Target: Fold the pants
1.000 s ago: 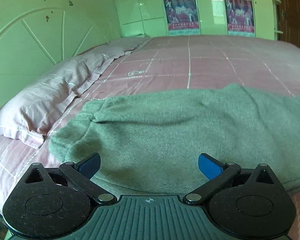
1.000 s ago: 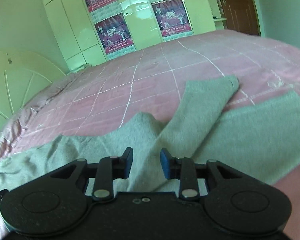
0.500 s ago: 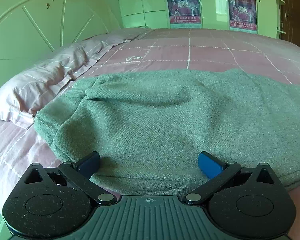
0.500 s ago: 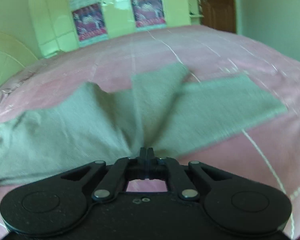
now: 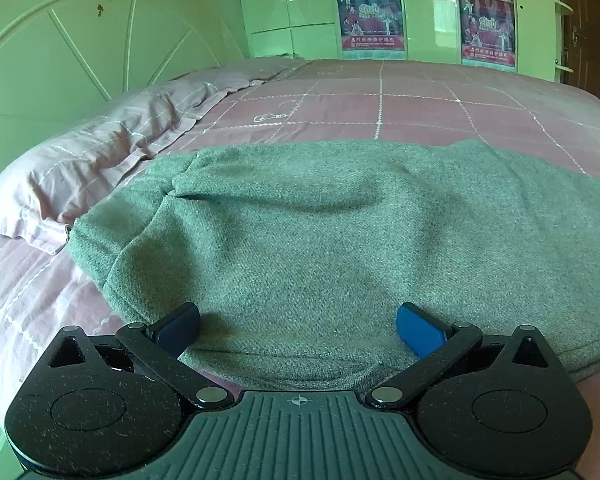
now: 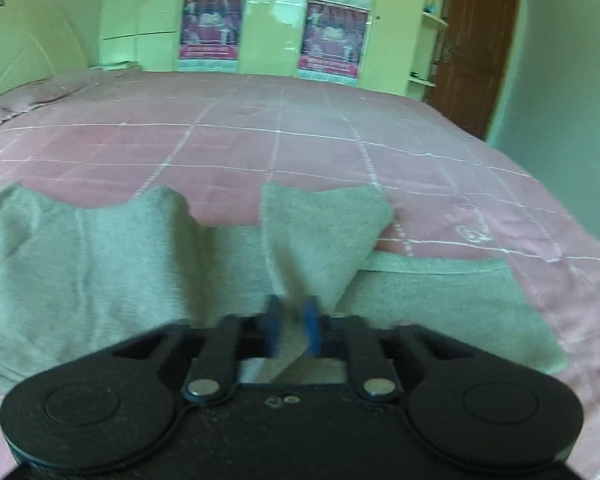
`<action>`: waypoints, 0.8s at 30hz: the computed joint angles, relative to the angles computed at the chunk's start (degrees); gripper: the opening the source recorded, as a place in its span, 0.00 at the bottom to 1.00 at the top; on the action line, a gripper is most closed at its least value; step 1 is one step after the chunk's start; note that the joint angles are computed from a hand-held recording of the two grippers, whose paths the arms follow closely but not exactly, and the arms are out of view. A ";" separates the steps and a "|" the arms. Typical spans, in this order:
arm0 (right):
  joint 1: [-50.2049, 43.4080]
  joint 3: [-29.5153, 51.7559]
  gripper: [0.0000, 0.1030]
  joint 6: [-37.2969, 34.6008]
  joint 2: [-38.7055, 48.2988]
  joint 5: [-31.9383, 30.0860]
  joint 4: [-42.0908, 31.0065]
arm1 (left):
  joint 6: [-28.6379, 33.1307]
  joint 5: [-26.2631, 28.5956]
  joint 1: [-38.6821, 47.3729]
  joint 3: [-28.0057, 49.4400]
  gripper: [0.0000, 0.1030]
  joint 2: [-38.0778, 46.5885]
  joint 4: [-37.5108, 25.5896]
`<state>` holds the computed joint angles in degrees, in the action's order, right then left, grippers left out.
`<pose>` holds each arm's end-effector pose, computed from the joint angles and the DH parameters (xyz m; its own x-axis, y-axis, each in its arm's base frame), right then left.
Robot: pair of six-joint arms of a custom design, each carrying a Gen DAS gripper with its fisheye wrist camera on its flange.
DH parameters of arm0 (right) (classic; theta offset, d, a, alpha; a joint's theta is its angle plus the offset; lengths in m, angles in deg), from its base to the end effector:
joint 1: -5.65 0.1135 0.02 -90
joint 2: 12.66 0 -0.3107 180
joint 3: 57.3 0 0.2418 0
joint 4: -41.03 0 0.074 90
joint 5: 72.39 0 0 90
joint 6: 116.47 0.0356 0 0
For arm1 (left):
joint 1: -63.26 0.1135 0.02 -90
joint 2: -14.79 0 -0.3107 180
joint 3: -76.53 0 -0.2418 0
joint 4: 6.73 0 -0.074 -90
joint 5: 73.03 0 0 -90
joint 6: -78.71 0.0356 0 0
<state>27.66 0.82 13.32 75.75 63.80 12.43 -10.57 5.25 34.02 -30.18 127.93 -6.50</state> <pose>0.2610 0.0778 0.2177 -0.5547 0.2536 -0.7924 0.5743 0.8059 -0.1441 0.3627 -0.1947 0.1748 -0.5521 0.3232 -0.7686 0.3487 0.9268 0.1392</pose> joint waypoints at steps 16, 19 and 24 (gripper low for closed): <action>7.69 -12.39 0.27 12.01 -15.30 8.48 -0.55 | -1.21 -0.34 0.06 -1.32 1.00 0.36 2.68; 2.65 -9.44 0.29 -5.03 -9.85 3.91 5.38 | -1.45 -0.46 -0.07 -1.29 1.00 0.18 2.20; -1.08 -2.31 0.00 -16.19 1.74 4.78 1.71 | -1.26 0.29 0.29 -0.86 1.00 0.11 1.38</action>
<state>26.58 -1.49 -2.87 77.50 68.58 14.14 -11.83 5.54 34.32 -31.05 128.04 -5.12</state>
